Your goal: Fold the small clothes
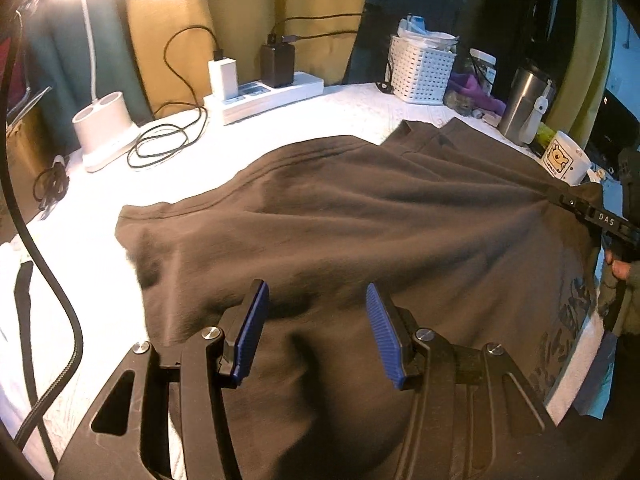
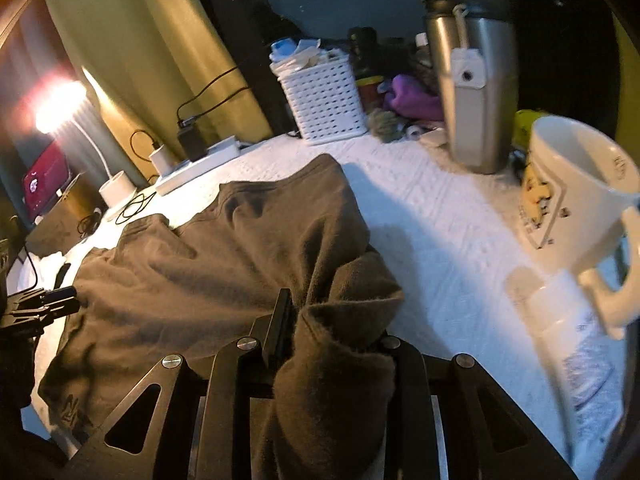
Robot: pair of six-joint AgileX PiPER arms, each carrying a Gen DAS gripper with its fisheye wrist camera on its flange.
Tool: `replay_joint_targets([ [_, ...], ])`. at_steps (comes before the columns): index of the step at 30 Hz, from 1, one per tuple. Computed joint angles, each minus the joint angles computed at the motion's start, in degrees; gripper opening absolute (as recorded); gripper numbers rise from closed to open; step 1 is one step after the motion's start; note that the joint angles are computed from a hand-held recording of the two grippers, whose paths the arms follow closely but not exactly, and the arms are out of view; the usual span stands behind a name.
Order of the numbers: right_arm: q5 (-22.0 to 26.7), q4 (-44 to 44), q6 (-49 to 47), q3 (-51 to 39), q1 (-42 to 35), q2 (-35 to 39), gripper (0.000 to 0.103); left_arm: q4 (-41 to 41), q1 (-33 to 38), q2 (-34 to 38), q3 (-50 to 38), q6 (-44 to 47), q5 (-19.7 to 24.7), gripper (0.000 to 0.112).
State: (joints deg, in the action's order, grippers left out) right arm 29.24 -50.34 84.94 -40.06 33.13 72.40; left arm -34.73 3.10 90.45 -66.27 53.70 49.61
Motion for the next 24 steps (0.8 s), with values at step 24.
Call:
replay_joint_targets([
  [24,18.7,9.4,-28.8,-56.1,20.8,33.2,0.022,-14.4,27.2,4.8,-0.7,20.2,8.9,0.051],
])
